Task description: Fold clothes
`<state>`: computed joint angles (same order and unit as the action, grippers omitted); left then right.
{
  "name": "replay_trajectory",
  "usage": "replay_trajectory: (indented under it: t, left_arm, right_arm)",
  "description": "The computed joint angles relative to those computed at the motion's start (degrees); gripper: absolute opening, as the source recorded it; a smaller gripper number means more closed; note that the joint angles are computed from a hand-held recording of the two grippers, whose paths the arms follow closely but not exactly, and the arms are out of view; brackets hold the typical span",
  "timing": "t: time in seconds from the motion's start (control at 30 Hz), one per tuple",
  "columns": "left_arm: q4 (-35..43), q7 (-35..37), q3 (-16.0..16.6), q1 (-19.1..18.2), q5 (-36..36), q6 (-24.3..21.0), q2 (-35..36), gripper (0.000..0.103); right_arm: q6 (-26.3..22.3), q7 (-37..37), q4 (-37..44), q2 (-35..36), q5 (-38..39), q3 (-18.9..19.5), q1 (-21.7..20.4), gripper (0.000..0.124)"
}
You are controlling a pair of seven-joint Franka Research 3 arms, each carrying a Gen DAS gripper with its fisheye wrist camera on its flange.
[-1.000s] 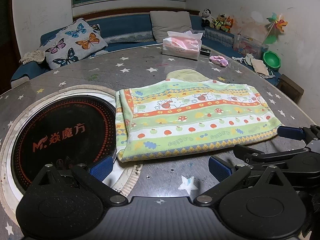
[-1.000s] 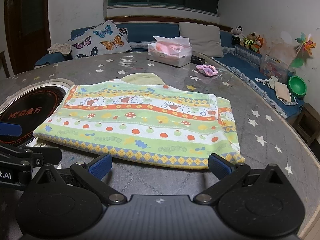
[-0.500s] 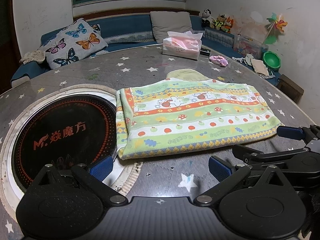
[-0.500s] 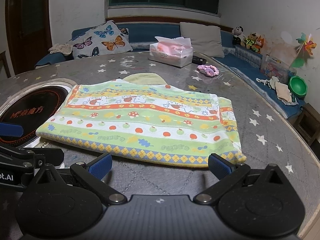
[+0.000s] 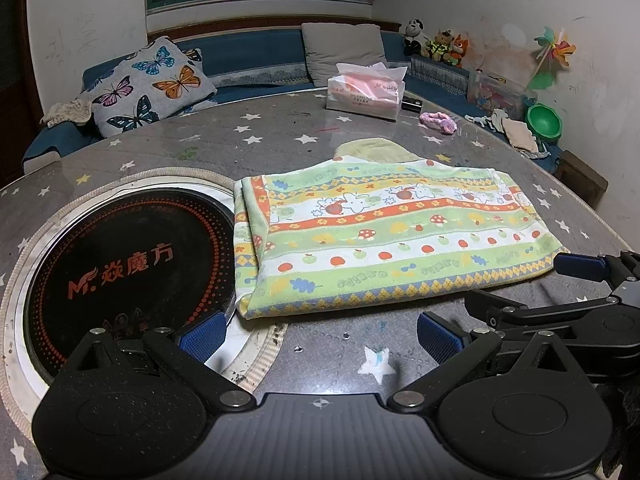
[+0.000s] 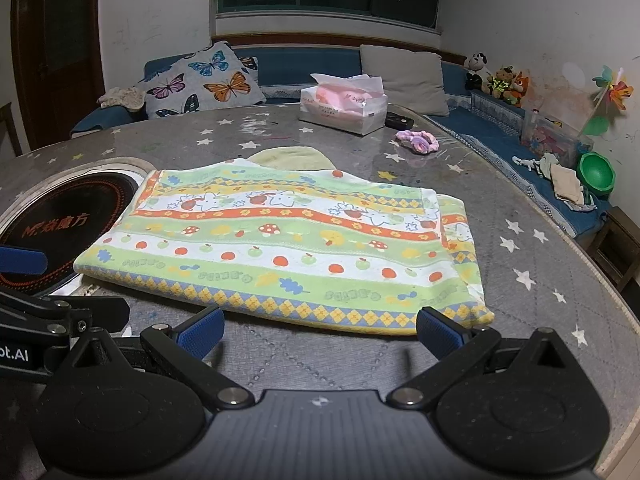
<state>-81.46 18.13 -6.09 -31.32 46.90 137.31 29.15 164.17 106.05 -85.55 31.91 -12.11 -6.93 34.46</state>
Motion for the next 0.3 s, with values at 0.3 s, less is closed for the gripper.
replay_trajectory:
  t: [0.3]
  left_arm:
    - [-0.26,-0.18,0.00,0.07,-0.08,0.21,-0.07,0.103]
  right_arm:
    - [-0.04,-0.02,-0.09,0.01,0.07,-0.04,0.08,0.103]
